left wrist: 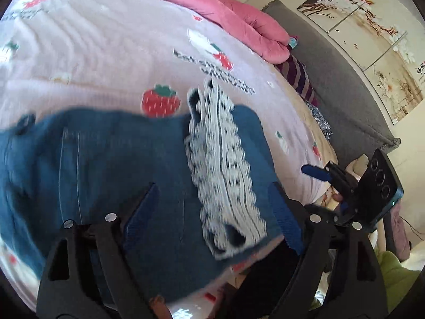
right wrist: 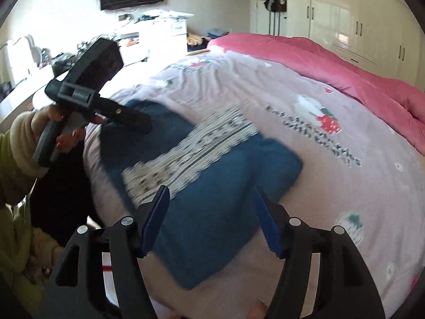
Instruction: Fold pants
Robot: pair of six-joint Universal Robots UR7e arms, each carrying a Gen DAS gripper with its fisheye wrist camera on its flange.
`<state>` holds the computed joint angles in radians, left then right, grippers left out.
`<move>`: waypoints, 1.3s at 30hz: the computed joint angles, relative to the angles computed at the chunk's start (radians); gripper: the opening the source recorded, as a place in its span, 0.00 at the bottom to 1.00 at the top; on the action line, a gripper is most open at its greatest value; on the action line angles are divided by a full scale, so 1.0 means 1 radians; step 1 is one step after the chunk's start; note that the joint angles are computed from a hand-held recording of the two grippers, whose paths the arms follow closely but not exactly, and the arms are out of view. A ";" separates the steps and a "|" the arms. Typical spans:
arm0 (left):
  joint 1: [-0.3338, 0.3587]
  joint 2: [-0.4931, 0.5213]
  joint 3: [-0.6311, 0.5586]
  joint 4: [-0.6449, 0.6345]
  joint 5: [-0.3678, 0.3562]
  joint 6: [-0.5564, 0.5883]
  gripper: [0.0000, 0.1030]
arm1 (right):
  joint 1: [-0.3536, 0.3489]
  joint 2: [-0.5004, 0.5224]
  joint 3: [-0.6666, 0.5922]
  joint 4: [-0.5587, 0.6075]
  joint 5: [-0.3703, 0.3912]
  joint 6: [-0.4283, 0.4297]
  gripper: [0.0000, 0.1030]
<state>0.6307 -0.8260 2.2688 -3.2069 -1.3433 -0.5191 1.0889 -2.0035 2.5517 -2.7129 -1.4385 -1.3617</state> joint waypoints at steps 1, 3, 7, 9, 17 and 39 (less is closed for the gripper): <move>-0.010 0.006 0.010 -0.010 -0.006 -0.017 0.74 | -0.005 -0.014 0.026 -0.011 -0.009 -0.016 0.62; -0.023 0.015 0.028 -0.030 -0.038 -0.050 0.73 | -0.014 -0.035 0.060 -0.007 -0.015 -0.045 0.61; -0.022 0.047 0.018 -0.034 -0.113 -0.093 0.64 | -0.021 -0.036 0.116 -0.073 -0.034 -0.090 0.61; -0.037 0.048 0.016 -0.009 -0.108 -0.121 0.64 | -0.021 -0.025 0.127 -0.106 -0.046 -0.093 0.60; -0.035 0.073 -0.004 0.052 -0.081 -0.202 0.54 | -0.030 0.034 0.143 -0.222 -0.071 -0.103 0.55; -0.044 0.074 0.060 -0.015 -0.090 -0.260 0.18 | -0.031 0.038 0.130 -0.094 -0.124 -0.096 0.17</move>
